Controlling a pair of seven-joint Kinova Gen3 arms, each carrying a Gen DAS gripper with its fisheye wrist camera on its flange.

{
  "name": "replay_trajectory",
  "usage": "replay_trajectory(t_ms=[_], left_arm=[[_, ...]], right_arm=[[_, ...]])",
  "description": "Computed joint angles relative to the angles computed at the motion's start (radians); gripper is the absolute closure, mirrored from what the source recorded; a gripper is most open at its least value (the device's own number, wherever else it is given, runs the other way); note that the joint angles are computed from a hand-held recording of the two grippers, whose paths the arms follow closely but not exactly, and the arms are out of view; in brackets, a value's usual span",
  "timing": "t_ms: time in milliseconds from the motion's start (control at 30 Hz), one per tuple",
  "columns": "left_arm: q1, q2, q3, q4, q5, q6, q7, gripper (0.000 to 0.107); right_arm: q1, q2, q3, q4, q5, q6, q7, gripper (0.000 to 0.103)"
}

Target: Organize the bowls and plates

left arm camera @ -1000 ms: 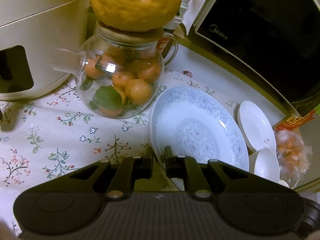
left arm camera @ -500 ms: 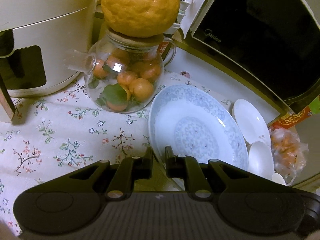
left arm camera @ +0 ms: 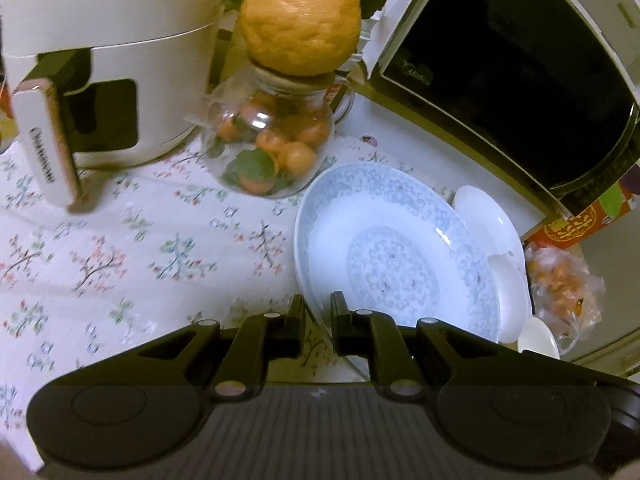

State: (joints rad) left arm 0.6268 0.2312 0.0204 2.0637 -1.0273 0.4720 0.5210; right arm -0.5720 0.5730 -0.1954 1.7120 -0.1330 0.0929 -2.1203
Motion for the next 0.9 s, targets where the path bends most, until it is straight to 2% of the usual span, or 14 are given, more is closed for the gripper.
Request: replay_trajectory(t_ms=[133, 467, 633, 900], left_arm=[[0.026, -0.036, 0.021, 0.029, -0.014, 0.039, 0.046, 0.097], [0.028, -0.108, 0.145, 0.083, -0.011, 0.128, 0.125, 0.097], [0.033, -0.131, 0.188, 0.119, -0.002, 0.143, 0.15, 0.096], [0.039, -0.162, 0.229, 0.177, 0.068, 0.16, 0.179, 0.097]], right_arm=[[0.004, -0.028, -0.021, 0.036, 0.003, -0.008, 0.005, 0.088], [-0.014, -0.12, -0.038, 0.132, 0.021, -0.006, 0.041, 0.087], [0.01, -0.153, -0.079, 0.184, 0.017, -0.007, 0.063, 0.087], [-0.024, -0.15, -0.095, 0.202, 0.008, 0.03, 0.082, 0.087]])
